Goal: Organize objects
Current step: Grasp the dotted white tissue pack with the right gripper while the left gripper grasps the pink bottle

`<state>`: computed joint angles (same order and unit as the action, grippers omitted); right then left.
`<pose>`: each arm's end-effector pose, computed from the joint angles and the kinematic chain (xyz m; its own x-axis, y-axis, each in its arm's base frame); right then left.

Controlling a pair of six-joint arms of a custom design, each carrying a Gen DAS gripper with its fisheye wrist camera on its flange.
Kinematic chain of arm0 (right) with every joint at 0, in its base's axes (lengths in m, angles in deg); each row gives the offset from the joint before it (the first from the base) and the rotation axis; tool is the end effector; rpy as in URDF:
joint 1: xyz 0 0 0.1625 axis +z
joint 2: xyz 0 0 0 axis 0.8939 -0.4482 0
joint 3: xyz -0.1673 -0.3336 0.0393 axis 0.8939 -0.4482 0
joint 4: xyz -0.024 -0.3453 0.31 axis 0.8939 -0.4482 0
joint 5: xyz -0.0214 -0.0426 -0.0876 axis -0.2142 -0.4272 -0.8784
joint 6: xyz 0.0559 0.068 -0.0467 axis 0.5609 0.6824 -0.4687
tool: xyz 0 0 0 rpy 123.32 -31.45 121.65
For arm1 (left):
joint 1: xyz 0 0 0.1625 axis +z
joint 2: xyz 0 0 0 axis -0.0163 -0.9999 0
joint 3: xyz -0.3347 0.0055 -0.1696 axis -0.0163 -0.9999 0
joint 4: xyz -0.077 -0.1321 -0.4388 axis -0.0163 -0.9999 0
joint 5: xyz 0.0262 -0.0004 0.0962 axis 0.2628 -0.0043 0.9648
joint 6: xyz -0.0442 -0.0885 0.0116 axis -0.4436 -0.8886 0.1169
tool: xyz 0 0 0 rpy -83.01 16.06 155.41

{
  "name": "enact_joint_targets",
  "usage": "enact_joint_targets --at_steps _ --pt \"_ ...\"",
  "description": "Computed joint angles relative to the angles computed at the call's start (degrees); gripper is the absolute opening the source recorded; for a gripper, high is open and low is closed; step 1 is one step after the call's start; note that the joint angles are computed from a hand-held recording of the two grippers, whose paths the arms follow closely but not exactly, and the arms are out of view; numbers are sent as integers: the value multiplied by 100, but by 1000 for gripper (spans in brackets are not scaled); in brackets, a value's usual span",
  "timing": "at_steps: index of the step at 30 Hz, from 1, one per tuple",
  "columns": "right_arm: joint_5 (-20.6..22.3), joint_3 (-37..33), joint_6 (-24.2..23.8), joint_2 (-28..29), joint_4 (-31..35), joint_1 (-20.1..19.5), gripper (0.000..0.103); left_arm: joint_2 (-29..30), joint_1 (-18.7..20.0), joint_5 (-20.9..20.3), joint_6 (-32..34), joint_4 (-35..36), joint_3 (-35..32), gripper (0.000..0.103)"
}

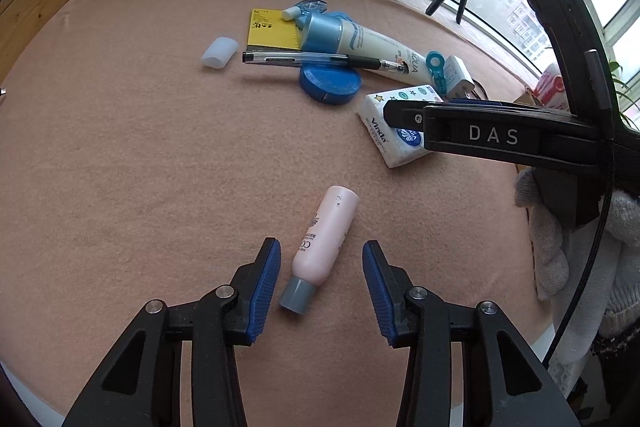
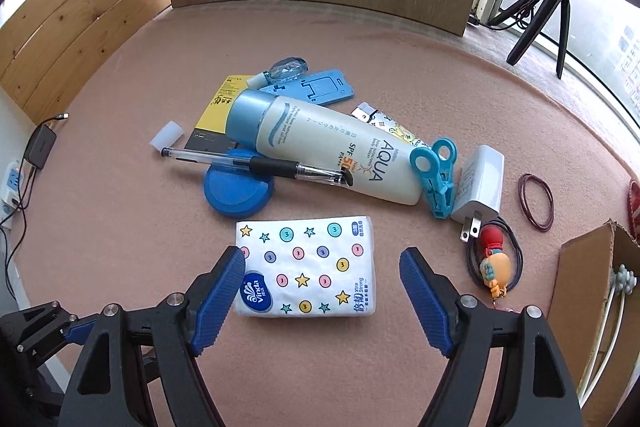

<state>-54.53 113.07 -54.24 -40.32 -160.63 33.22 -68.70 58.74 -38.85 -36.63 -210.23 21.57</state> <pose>0.1531 -0.7589 0.2002 -0.7207 0.0302 0.6926 -0.2578 0.9157 -0.3082 -0.2546 -0.7328 0.0832 -0.8358 0.3653 -0.4099 0.4371 0.8944 -0.0942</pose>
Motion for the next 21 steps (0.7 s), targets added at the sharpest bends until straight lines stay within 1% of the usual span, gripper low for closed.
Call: enact_joint_targets --at_steps 7,9,15,21 --pt "133 -121 148 98 317 -3 78 49 -22 134 38 -17 -23 42" --pt "136 -115 102 107 360 17 78 59 -26 182 52 -11 -24 38" --pt "-69 -218 59 229 466 36 78 58 -53 308 132 -56 10 33" --pt "-204 -195 -48 268 453 36 78 60 -60 348 152 -91 30 32"
